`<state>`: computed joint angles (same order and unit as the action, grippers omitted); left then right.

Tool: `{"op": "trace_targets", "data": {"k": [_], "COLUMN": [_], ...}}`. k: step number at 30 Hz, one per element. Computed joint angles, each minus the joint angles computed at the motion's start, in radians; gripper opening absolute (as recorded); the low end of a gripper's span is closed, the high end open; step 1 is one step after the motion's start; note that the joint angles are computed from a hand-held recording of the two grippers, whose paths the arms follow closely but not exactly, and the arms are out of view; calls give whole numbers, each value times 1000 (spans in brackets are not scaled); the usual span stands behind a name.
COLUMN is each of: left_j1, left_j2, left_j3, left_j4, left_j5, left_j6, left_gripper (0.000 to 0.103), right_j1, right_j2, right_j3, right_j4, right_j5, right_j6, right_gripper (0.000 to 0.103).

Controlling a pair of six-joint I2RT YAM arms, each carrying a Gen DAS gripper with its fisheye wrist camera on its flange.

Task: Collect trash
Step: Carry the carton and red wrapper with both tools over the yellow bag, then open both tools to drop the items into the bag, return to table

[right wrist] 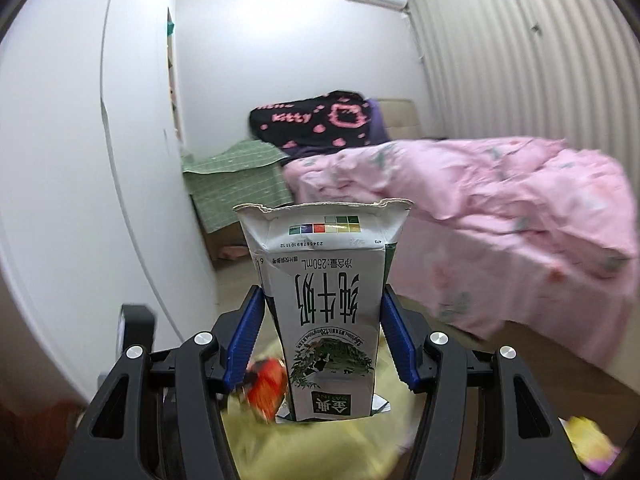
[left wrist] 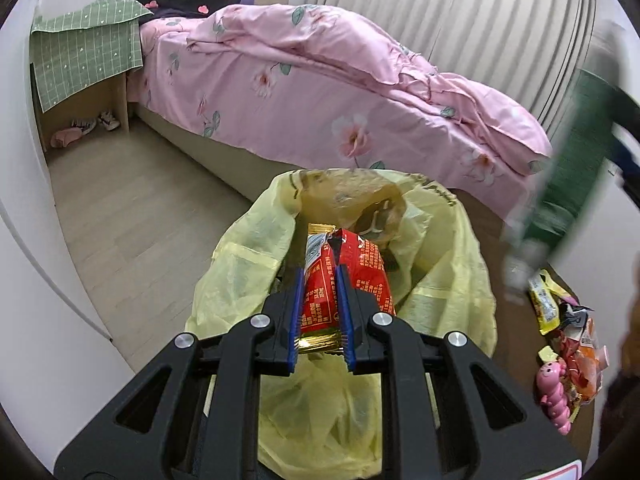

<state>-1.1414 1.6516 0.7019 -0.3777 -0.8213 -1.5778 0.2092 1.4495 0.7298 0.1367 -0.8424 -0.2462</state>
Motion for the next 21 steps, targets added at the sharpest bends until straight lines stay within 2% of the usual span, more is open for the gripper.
{"op": "trace_targets", "data": {"k": [2,7,13,18,21], "left_j1": [41,125,191,170,145], "left_j2": [-1,13,57,27,10], "left_j3": [-33,-73,-83,-105,-105], "left_j4": [50,159,263,243,220], "left_j5": [18,65,102,92,86], "left_j6": [22,69,131,85,61], "left_gripper": [16,16,16,16,16], "right_j1": [71,120,81,101,115], "right_j2": [160,398,486,471,469], "right_j3": [70,181,183,158,185], "right_j4": [35,-36,-75,-4,-22], "right_j5": [58,200,182,160,134], "right_j6": [8,-39,-52,-2,11], "right_gripper": [55,55,54,54,54]}}
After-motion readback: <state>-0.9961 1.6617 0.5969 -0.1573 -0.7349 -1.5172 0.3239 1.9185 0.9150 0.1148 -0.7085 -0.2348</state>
